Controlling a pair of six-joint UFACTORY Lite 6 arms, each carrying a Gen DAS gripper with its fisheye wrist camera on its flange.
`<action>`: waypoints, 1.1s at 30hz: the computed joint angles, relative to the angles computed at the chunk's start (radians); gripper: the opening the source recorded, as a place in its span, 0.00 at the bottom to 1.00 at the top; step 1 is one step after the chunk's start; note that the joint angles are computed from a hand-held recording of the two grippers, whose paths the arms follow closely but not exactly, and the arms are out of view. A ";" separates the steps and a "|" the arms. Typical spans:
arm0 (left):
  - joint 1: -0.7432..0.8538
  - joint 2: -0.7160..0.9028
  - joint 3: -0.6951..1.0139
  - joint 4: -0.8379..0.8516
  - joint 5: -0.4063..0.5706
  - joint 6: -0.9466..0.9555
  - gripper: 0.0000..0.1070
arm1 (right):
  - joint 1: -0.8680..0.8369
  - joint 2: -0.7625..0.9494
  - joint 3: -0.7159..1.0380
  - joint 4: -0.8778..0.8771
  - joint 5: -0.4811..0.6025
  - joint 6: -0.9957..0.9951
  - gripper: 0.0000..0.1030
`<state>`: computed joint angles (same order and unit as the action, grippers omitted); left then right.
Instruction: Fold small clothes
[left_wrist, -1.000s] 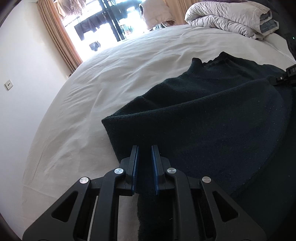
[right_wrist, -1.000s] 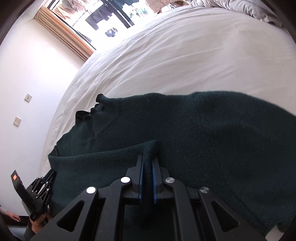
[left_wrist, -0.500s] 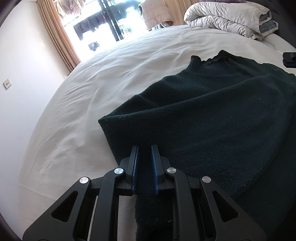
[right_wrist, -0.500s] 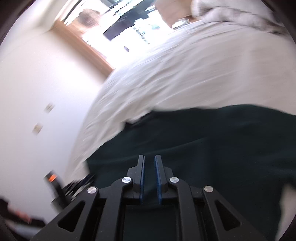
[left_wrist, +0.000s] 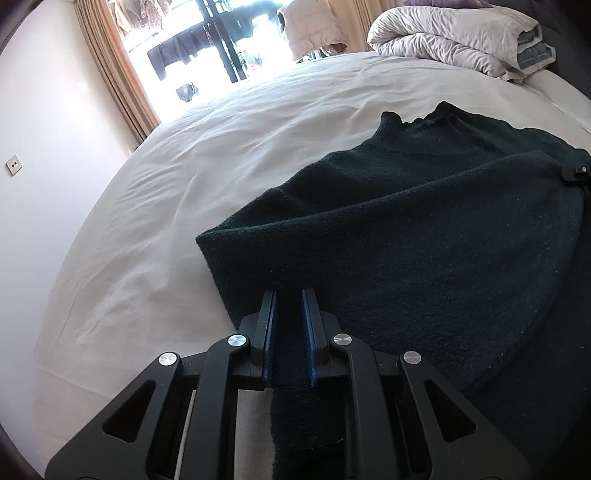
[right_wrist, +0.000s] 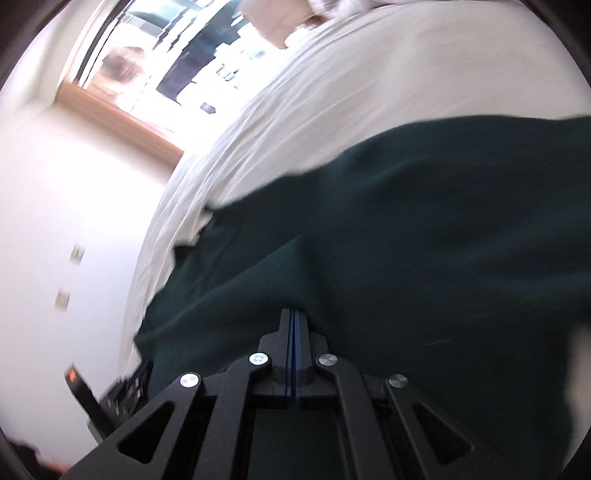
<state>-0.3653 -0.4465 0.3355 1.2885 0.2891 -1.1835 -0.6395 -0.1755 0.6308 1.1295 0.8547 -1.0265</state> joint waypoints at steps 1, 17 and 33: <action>0.002 0.000 0.001 -0.006 -0.002 0.007 0.12 | -0.052 -0.019 0.015 -0.054 -0.024 0.045 0.02; -0.467 -0.208 0.167 -0.425 0.374 0.136 0.13 | -1.165 0.847 1.062 -0.096 0.617 0.075 0.59; -0.755 0.412 0.384 -0.200 0.162 -0.495 0.13 | -1.122 1.258 1.571 -0.065 0.656 0.339 0.44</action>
